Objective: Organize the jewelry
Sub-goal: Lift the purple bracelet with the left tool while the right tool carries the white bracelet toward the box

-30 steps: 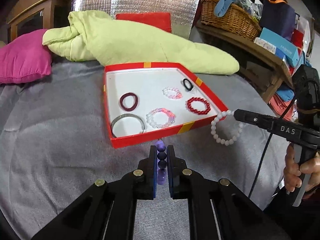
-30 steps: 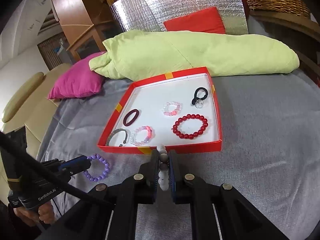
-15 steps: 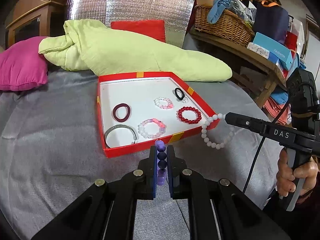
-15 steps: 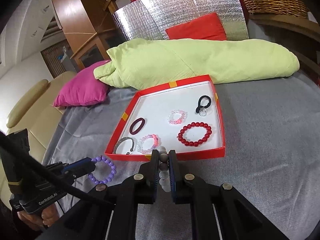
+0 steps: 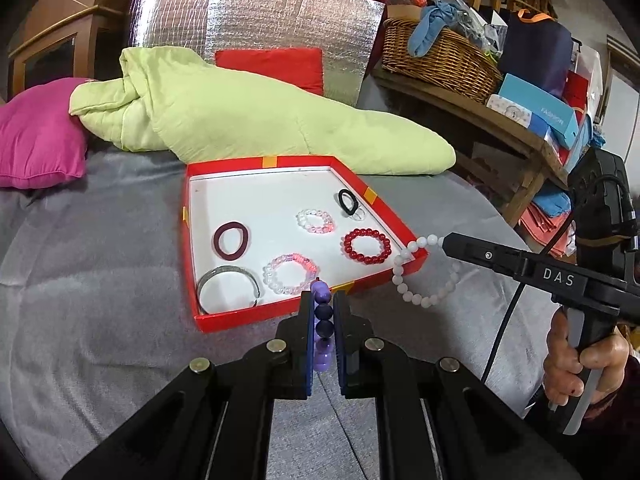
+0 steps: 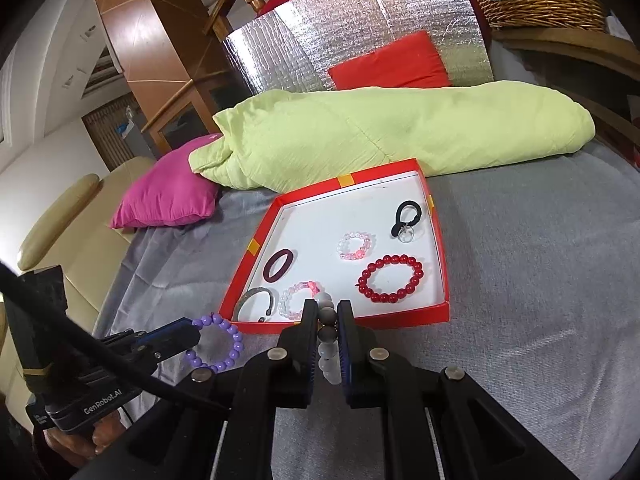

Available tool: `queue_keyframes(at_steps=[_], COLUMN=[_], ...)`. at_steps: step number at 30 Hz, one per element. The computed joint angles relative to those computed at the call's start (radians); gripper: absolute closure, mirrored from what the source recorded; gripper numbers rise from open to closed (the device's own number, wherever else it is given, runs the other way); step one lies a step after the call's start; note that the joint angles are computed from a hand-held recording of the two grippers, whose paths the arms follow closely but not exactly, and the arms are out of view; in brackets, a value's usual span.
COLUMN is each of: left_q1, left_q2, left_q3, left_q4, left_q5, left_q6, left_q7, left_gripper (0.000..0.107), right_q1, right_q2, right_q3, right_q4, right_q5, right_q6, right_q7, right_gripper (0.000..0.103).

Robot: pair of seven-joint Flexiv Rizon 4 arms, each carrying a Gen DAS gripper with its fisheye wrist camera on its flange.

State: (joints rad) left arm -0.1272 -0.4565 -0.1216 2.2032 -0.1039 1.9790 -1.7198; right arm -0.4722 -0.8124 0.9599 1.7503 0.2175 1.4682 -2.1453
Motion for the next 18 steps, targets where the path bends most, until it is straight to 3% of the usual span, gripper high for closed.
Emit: queue_keyframes(at_steps=[18], left_q1=[0.036], left_q2=[-0.025], left_q3=[-0.035], left_q4=[-0.040], left_q5=[0.035], left_q6=[0.022], left_q7=[-0.012], left_gripper=[0.097], right_q1=[0.037], right_q2=[0.020], right_q3=[-0.042], right_q4=[-0.060], right_q5=[0.131], right_q6=[-0.031], right_q7=[-0.054], right_gripper=[0.092])
